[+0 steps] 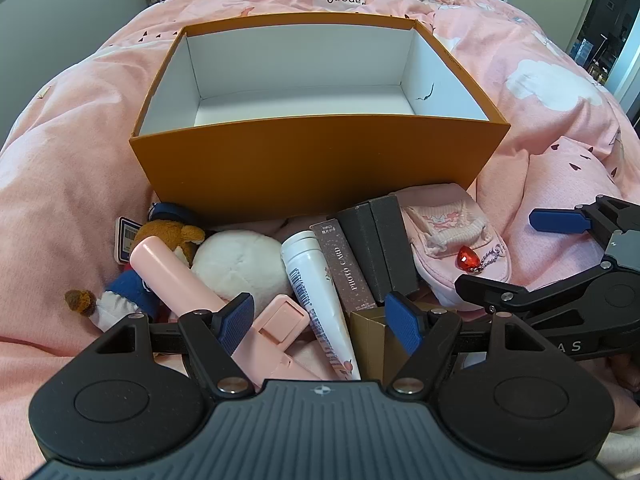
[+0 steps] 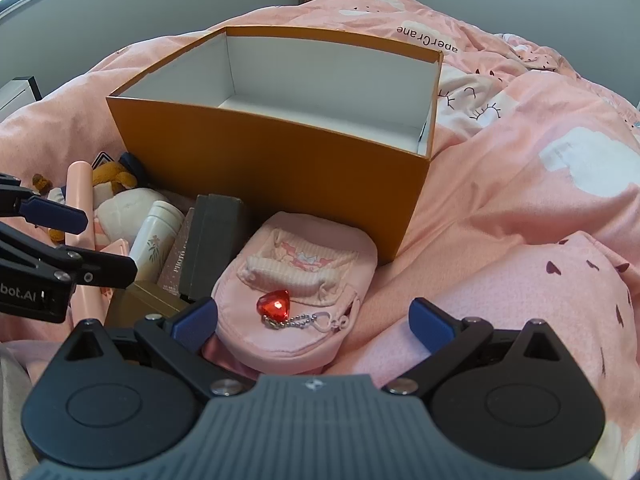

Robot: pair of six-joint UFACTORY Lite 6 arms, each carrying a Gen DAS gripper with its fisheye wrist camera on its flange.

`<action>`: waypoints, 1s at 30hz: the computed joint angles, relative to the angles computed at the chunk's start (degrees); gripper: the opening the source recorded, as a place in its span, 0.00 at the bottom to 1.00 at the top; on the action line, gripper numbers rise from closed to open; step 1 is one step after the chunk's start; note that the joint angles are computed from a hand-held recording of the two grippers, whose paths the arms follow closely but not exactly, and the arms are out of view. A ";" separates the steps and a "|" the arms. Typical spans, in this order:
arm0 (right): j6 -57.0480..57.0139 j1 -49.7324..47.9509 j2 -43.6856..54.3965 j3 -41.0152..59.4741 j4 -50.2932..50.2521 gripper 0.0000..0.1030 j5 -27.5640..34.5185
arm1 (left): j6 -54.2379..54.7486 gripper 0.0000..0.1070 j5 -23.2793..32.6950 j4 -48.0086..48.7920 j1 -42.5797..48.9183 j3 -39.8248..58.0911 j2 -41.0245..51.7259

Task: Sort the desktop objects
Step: 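Move both grippers toward the pile of items beside the orange box, then grasp the pink cross-shaped handle with the left gripper while the right gripper grasps the gold cube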

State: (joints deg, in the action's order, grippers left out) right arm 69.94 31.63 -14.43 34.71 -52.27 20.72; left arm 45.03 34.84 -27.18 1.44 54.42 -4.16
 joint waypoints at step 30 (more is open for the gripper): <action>-73.95 -10.63 6.96 11.71 70.95 0.65 -4.04 | -4.61 0.68 4.39 6.81 2.72 9.37 3.85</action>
State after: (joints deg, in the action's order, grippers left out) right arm -4.01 21.00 -7.47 46.42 18.68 16.67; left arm 40.42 39.23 -20.38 4.16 63.79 -0.31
